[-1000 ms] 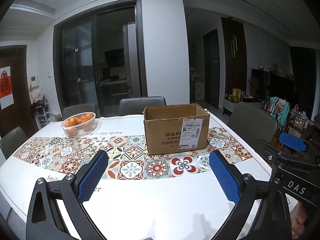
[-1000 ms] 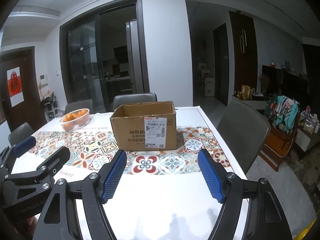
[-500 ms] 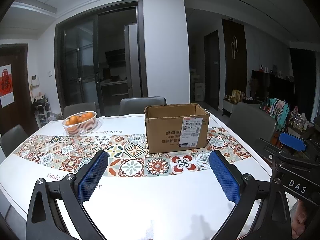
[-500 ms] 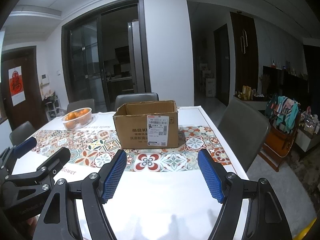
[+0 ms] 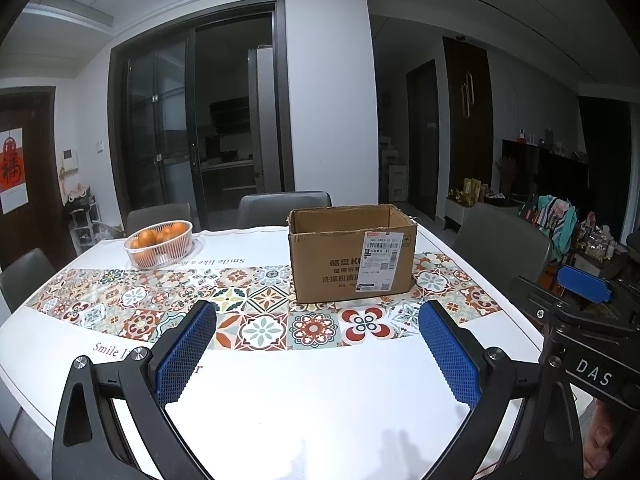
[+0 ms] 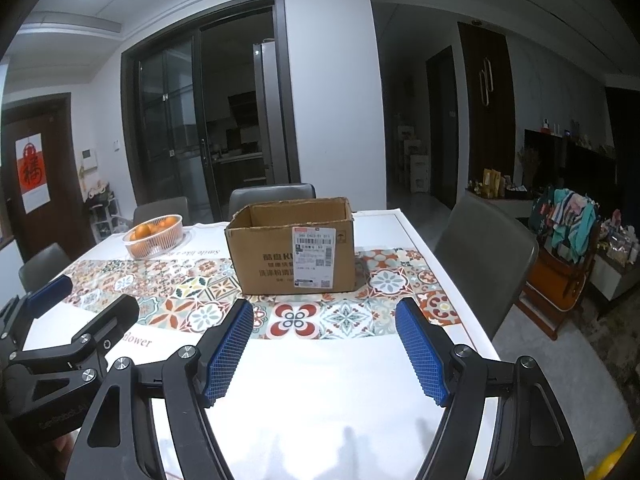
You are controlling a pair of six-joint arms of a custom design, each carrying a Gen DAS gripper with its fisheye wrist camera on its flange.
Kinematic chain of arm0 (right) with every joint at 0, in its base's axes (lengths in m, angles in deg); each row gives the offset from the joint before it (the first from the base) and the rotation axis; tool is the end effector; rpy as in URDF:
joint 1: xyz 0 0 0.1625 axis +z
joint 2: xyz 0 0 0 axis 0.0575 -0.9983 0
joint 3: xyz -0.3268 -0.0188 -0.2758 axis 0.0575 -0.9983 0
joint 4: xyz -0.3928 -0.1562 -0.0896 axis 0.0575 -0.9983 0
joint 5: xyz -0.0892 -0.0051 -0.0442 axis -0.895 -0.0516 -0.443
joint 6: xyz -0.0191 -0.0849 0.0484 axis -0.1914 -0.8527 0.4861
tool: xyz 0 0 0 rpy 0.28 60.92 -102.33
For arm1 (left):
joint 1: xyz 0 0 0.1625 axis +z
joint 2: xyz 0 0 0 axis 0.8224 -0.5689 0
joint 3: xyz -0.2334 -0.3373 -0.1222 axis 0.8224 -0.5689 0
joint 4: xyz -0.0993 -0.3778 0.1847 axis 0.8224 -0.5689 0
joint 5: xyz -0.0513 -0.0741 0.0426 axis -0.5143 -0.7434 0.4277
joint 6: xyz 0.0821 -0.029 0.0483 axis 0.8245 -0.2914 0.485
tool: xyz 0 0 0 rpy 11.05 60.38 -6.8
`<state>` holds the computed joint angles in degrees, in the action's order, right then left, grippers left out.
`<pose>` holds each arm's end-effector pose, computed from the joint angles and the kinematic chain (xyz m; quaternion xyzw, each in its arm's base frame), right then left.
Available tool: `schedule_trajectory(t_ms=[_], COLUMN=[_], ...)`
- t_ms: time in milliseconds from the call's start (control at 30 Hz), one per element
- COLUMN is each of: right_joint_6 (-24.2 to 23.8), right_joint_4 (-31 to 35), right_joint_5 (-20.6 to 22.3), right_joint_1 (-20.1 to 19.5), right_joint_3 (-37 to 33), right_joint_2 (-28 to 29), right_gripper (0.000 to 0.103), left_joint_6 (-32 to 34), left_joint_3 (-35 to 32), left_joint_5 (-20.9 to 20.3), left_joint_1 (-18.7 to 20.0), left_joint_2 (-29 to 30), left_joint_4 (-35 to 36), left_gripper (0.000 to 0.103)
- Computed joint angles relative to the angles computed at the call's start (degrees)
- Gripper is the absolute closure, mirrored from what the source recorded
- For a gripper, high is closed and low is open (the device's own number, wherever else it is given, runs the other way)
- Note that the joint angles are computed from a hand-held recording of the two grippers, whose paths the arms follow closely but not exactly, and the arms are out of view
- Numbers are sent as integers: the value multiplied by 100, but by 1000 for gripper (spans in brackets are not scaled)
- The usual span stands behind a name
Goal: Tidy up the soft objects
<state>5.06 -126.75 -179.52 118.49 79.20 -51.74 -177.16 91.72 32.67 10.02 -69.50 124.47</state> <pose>0.4721 -0.6667 0.0636 0.0896 -0.7565 0.5444 0.3512 -0.1300 -0.7029 0.4039 0.3549 0.7812 -0.4523 0.2435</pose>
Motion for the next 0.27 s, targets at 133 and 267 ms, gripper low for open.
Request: schedule_trajectory(t_ms=[133, 267], right_joint_6=[-4, 2], right_joint_4=[-11, 0], right_joint_5=[4, -3], right_joint_1=[-3, -3], right_joint_3=[5, 8], right_joint_2=[-2, -4], right_gripper=[28, 28], left_joint_6=[7, 23], left_joint_3=[16, 88], left_joint_5=[7, -2], left_joint_1=[2, -7], left_joint_2=[-8, -36], left_joint_4=[-16, -90], left_gripper=[0, 0])
